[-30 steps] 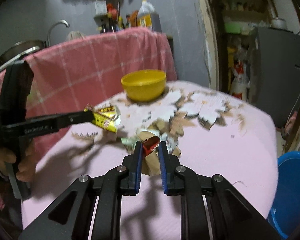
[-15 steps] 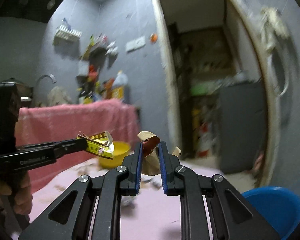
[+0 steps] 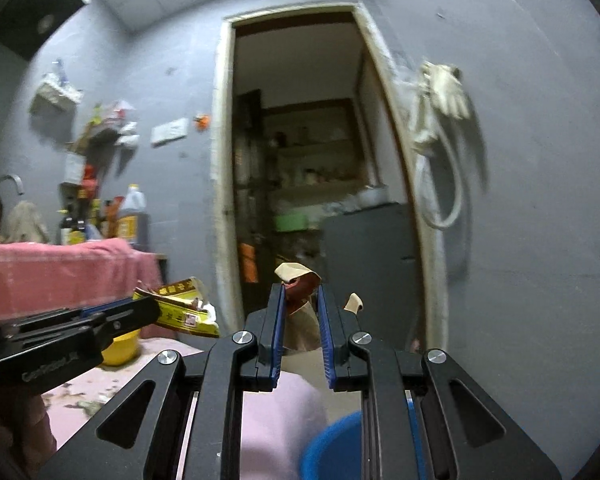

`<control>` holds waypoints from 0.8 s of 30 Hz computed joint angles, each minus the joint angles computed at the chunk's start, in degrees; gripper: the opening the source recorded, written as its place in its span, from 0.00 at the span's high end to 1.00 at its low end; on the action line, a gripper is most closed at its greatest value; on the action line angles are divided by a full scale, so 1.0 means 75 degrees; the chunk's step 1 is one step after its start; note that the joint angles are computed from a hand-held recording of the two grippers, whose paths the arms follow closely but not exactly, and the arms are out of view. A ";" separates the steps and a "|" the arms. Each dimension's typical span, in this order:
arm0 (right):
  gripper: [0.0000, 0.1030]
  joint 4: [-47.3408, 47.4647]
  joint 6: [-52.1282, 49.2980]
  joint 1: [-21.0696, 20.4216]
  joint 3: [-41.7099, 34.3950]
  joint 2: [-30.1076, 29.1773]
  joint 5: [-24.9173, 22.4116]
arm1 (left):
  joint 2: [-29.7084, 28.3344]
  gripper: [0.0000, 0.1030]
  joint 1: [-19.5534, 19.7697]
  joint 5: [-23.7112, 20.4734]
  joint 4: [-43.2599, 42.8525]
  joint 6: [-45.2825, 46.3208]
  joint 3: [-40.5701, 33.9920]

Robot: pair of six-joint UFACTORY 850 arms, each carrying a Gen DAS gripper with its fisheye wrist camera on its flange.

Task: Collect trash
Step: 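Carry both held items over the blue bucket and open both tools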

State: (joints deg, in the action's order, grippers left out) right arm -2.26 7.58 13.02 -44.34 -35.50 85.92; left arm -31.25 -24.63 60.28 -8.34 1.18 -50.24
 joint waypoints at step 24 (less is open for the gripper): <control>0.83 -0.1791 0.3397 -0.1338 -0.1404 -0.0788 -0.4468 | -0.1988 0.88 0.0166 -0.5144 0.2933 -0.3789 -0.3287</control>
State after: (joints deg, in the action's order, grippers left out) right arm -15.69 33.06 2.98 -54.87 -41.41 52.40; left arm -46.17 -23.38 21.70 13.65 -27.24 -74.90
